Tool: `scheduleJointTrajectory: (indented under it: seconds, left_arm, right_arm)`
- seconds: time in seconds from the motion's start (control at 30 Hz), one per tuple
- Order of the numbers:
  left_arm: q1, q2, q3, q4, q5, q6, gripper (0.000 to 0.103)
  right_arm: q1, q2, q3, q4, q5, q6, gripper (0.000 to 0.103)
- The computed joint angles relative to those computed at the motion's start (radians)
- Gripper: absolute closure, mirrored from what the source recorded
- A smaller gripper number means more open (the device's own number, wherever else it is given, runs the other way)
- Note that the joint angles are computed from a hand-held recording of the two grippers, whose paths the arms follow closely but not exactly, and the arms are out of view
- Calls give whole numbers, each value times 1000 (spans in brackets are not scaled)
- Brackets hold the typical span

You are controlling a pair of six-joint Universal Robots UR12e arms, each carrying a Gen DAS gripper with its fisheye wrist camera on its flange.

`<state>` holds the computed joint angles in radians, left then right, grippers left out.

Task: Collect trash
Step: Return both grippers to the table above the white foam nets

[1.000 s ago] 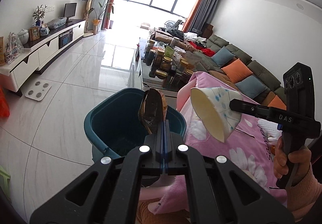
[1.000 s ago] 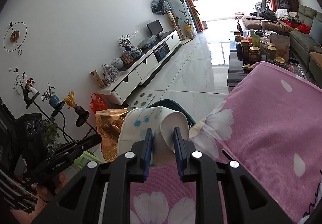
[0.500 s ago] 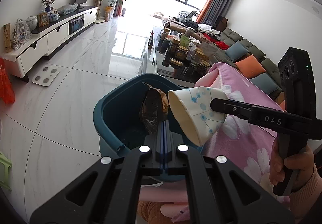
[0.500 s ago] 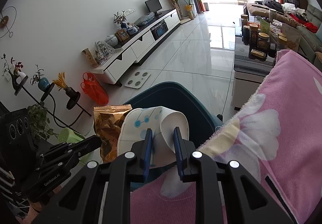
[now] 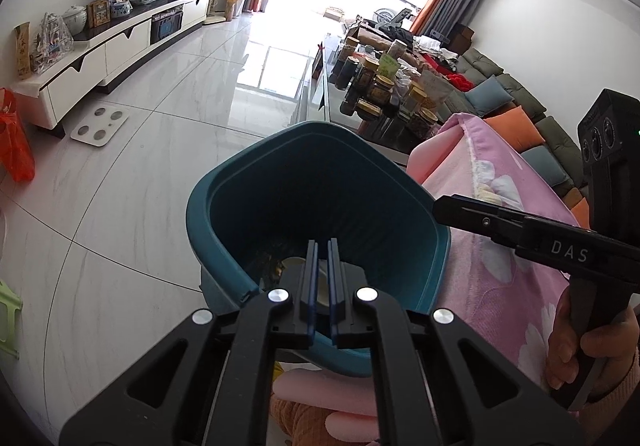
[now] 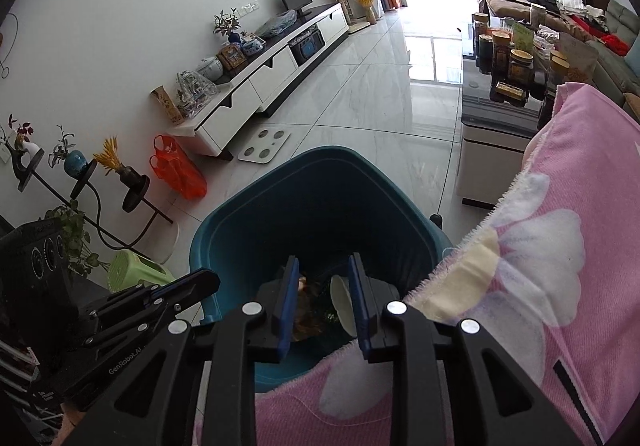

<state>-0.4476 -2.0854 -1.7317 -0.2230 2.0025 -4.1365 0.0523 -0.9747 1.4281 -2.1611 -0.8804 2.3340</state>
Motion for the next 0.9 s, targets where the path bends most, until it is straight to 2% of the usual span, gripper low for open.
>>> scheduleJointTrajectory:
  seconds: [0.17, 0.27, 0.47, 0.63, 0.9]
  left_arm:
    - [-12, 0, 3, 22, 25, 20, 91]
    - [-32, -1, 19, 47, 59, 58, 82]
    - [-83, -26, 76, 128, 99, 187, 68]
    - [-113, -66, 149, 186, 63, 302, 63]
    - [-140, -143, 283, 166, -55, 409, 62]
  right_arm:
    - [-32, -19, 13, 17, 63, -2, 73]
    - [-59, -43, 36, 7, 111, -25, 68]
    - [-131, -100, 101, -47, 207, -67, 59]
    - [-202, -131, 144, -108, 280, -51, 53]
    - [-312, -148, 189, -221, 333, 24, 52]
